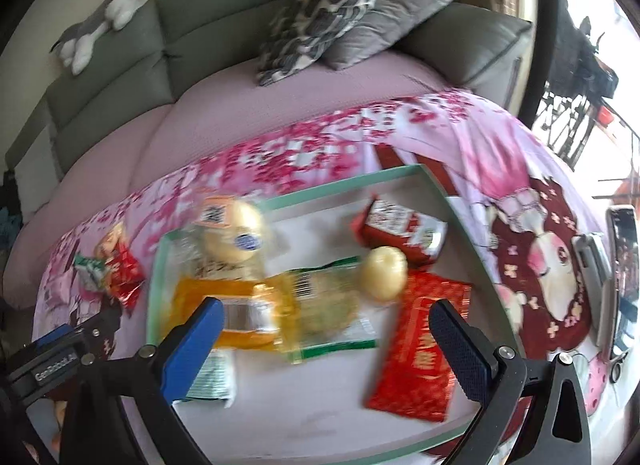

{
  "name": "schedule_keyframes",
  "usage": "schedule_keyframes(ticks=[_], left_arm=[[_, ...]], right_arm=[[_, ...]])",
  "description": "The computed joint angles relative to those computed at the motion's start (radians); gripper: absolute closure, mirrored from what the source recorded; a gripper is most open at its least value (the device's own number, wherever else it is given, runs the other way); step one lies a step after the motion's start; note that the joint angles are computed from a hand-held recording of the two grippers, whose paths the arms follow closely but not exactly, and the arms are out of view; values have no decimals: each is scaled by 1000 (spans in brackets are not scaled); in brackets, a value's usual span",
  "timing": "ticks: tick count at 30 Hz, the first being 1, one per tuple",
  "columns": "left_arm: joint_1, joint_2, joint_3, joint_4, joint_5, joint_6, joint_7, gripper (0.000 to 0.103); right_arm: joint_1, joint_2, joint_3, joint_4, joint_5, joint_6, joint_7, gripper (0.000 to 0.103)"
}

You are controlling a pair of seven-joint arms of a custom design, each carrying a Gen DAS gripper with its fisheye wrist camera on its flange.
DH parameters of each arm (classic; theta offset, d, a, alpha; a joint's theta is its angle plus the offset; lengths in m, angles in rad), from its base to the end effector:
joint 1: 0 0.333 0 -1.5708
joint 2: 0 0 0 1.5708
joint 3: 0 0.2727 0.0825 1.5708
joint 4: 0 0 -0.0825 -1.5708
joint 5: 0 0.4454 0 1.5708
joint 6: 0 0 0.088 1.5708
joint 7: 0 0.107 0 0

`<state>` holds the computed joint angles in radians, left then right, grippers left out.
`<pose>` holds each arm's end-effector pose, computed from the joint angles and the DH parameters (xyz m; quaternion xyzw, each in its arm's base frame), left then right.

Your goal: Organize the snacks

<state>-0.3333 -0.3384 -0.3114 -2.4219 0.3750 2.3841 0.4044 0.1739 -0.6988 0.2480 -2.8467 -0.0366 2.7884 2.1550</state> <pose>0.4300 -0.3147 0.3875 -0.7776 0.5825 -0.1546 0.1792 0.4089 0.1663 0.3802 -0.6230 0.7149 -0.1758 0.2643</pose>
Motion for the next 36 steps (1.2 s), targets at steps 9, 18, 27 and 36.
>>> schedule_keyframes(ticks=[9, 18, 27, 36], left_arm=[[15, -144, 43, -128, -69, -27, 20, 7], [41, -261, 79, -237, -130, -40, 56, 7], [72, -371, 122, -343, -191, -15, 80, 7], [103, -360, 148, -366, -230, 28, 127, 7]], right_arm=[[60, 74, 37, 66, -12, 5, -4, 0], [106, 175, 72, 157, -48, 7, 28, 0], [140, 267, 89, 226, -107, 22, 54, 0], [161, 344, 78, 280, -161, 24, 75, 0]])
